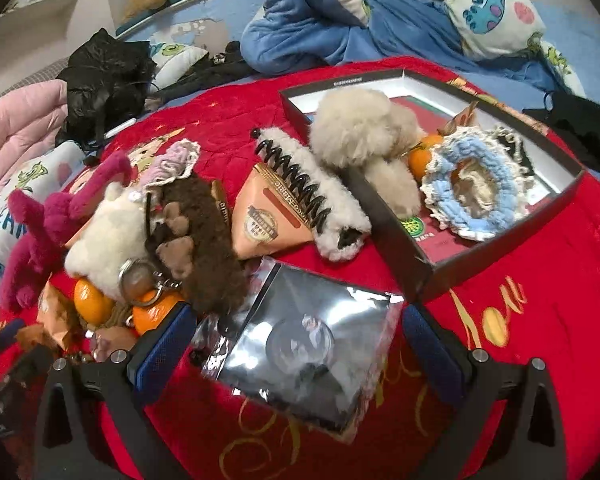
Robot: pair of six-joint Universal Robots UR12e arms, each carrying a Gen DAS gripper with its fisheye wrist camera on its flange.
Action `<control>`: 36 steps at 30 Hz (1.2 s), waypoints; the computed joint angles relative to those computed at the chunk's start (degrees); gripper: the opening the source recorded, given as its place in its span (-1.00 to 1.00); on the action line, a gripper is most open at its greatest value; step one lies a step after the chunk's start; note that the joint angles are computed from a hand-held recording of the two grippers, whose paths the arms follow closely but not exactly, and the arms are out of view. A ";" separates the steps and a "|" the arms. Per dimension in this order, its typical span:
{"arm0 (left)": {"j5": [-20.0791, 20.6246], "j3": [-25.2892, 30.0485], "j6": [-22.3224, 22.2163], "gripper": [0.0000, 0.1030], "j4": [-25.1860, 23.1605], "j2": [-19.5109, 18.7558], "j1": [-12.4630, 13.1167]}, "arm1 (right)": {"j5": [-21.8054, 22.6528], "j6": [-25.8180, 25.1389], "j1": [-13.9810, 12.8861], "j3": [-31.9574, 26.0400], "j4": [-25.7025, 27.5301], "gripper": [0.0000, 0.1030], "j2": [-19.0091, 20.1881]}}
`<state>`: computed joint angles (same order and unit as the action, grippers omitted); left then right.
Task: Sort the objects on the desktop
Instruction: 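Grasp the orange snack packet with left tool while right tool grasps the clear card bag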
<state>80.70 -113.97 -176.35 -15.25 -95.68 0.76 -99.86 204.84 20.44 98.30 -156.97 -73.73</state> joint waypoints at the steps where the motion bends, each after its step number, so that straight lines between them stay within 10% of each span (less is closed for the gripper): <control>1: 0.36 0.13 0.32 1.00 -0.17 -0.12 -0.19 | 0.28 -0.13 -0.10 -0.30 0.34 1.00 0.18; 19: 1.03 0.98 -1.62 1.00 -3.58 -1.11 0.13 | -4.26 -0.26 1.35 -2.33 6.28 1.00 1.06; 28: -0.02 0.32 -2.48 -0.22 -3.24 -0.53 0.48 | -6.36 2.99 1.64 -1.06 5.31 0.33 0.02; 36: -1.25 -0.67 -3.23 -0.40 -2.40 0.31 1.14 | -5.66 4.80 1.58 0.42 3.61 0.15 -1.04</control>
<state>79.45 -114.65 -179.58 -17.66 -95.37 1.90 -105.52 209.64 22.02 98.73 -153.35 -74.77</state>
